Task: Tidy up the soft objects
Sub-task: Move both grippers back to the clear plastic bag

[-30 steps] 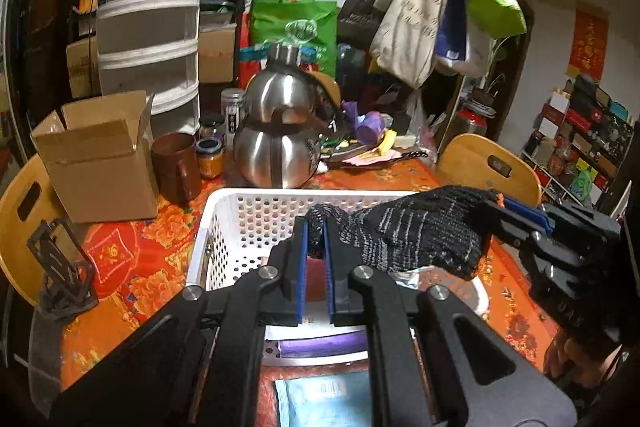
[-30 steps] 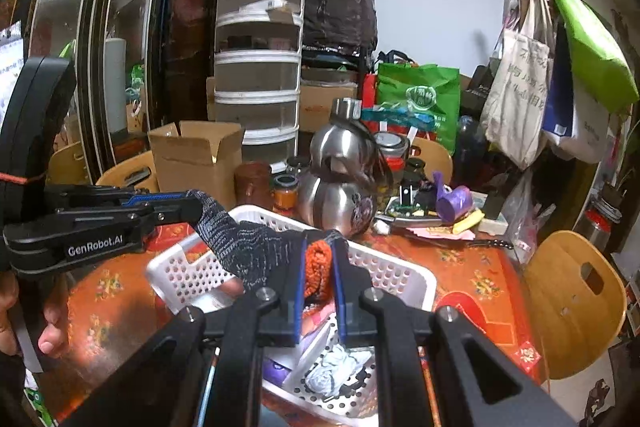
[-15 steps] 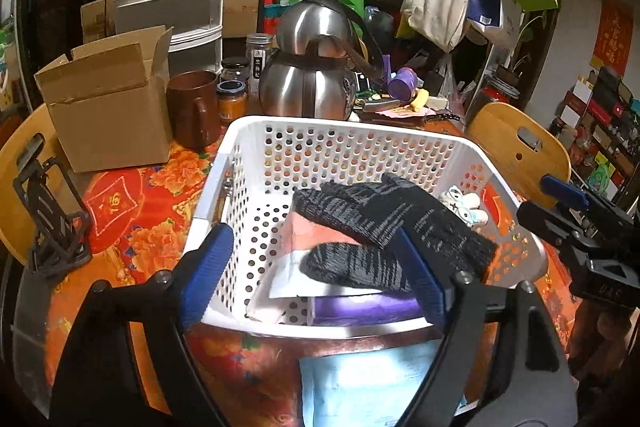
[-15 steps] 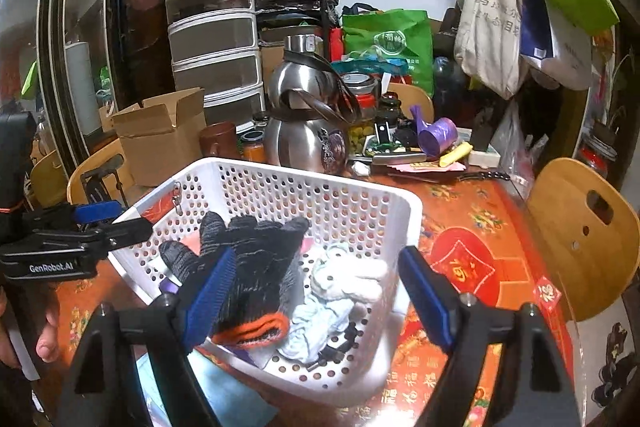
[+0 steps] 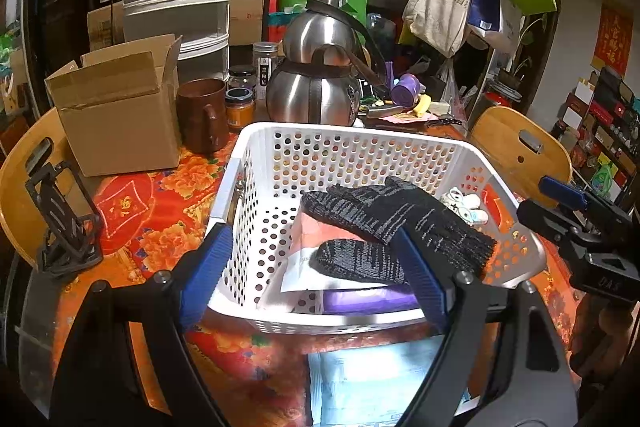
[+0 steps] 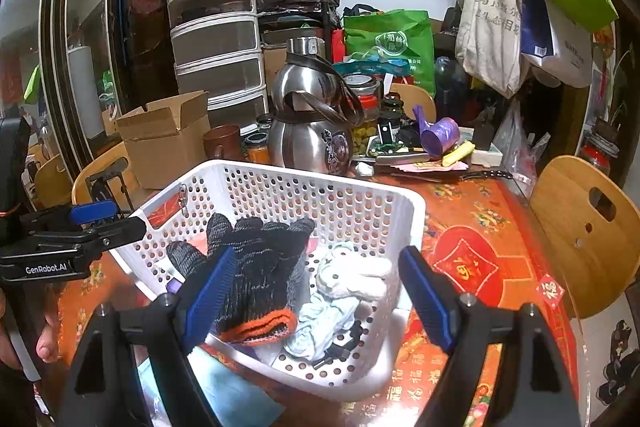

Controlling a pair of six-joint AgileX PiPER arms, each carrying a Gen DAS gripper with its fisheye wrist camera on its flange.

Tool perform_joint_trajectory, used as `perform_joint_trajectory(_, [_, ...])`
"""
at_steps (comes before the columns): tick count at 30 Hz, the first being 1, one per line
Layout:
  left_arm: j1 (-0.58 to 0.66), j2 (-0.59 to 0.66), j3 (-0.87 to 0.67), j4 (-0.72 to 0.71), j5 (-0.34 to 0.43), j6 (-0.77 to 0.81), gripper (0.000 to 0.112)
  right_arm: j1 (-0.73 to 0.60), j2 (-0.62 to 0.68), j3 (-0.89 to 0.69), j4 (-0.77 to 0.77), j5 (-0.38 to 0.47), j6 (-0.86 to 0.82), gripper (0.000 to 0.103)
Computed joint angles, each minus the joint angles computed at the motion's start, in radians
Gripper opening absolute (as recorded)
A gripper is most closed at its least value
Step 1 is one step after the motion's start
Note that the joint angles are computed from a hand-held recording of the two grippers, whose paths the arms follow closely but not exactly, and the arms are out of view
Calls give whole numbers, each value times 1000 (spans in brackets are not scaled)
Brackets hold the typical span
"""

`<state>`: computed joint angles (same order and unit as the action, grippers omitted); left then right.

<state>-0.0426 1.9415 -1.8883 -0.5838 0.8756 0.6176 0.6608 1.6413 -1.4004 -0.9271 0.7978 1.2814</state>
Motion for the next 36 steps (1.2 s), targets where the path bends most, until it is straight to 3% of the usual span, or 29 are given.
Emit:
perform_joint_trajectory(12, [29,-149,261,-47,-89,115,86,81,-77,109,-29,50,111,83])
perform_joint_trajectory(16, [101,-254,488,-121,-117,244,86,221,-153,273,-88,139,289,88])
perform_joint_trajectory(21, [214,-363,756,-267,-145,455,86,388,-199,476,-98,191,562,88])
perform_joint_trajectory(26, [254,-408,920,-297,-136,573,86,504,-187,598,-64,145,775,88])
perform_joint_trajectory(32, [205,-392,995,-284,-184,610,86,550,-122,590,-35,129,771,85])
perform_joint_trajectory(36, [182,-373,984,-265,-181,590,86,533,-96,568,-24,124,727,73])
